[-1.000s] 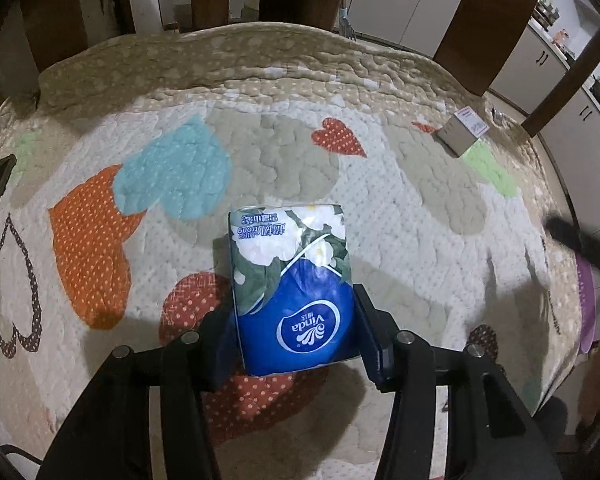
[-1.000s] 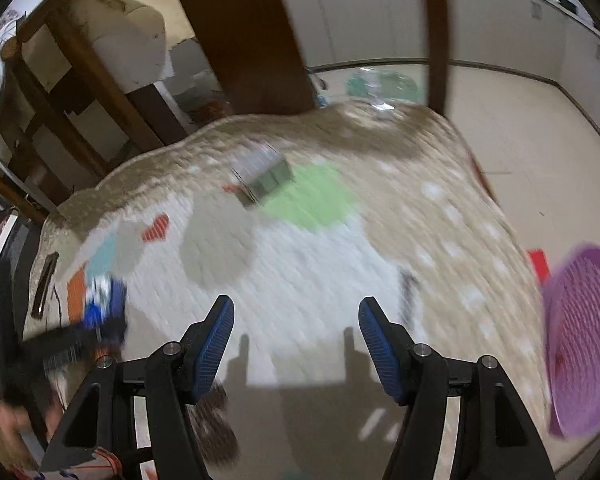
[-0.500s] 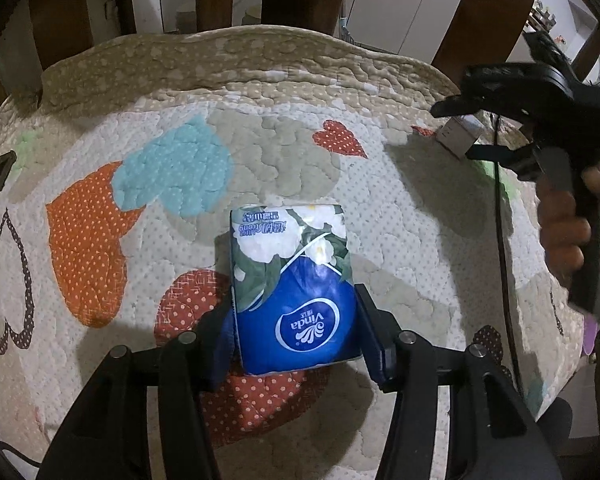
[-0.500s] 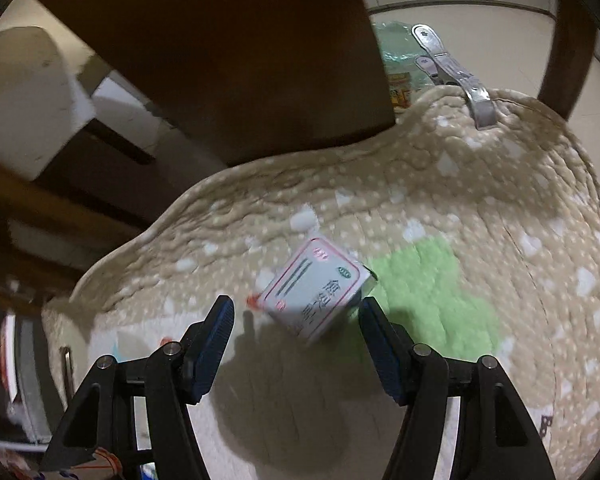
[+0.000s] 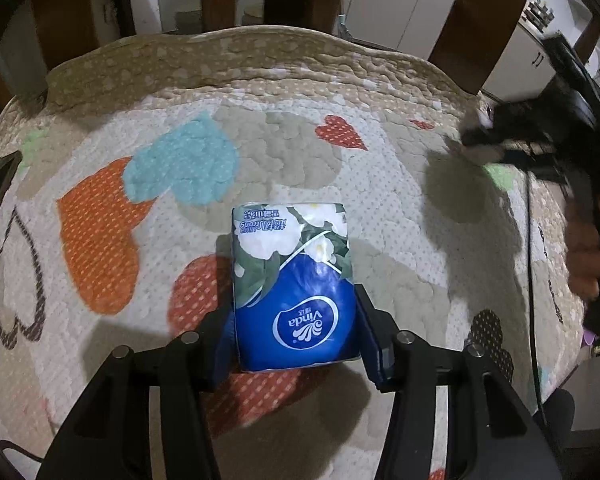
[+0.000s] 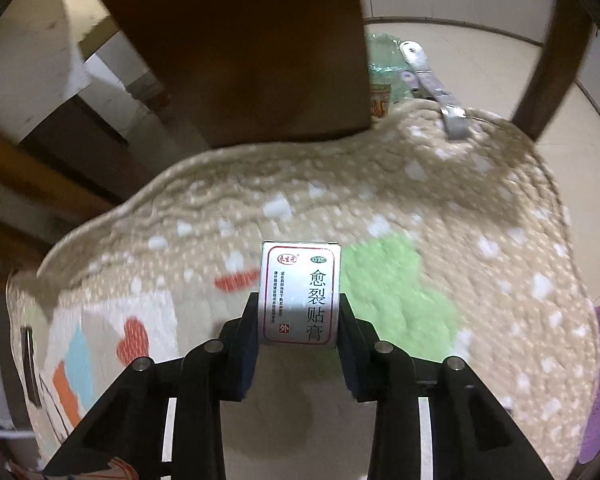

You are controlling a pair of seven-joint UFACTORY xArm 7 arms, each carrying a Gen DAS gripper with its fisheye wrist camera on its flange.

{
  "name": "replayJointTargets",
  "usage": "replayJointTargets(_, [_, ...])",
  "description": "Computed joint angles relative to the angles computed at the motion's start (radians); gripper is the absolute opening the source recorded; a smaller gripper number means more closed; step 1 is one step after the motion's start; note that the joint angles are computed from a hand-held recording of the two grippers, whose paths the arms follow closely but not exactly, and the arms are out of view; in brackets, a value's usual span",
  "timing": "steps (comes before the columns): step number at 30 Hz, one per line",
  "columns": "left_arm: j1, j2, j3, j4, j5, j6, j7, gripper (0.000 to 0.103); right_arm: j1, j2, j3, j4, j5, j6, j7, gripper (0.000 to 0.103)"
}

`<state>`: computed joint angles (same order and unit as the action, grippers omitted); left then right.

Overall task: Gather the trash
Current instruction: 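Lift the tissue pack and medicine box and carry them toward the purple basket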

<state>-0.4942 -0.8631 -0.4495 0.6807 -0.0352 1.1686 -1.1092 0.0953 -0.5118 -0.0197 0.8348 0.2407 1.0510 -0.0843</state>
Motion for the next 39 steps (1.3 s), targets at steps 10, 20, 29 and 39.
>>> replayJointTargets(10, [0.000,-0.092,-0.028,0.056,-0.034,0.120,-0.056,0.050,-0.032,-0.384,-0.084,-0.182,-0.018,0.207,-0.127,0.037])
replayJointTargets(20, [0.013,0.013,-0.134,0.211,-0.013,0.179,-0.074,0.050,-0.132,-0.672,-0.178,-0.232,-0.042,0.425,-0.201,0.037])
replayJointTargets(29, [0.029,0.090,-0.208,0.344,0.063,0.271,-0.082,0.051,-0.182,-0.805,-0.229,-0.224,-0.055,0.543,-0.207,0.037])
replayJointTargets(39, [0.057,0.154,-0.270,0.457,0.118,0.333,-0.082,0.051,-0.195,-0.880,-0.250,-0.197,-0.086,0.570,-0.226,0.037])
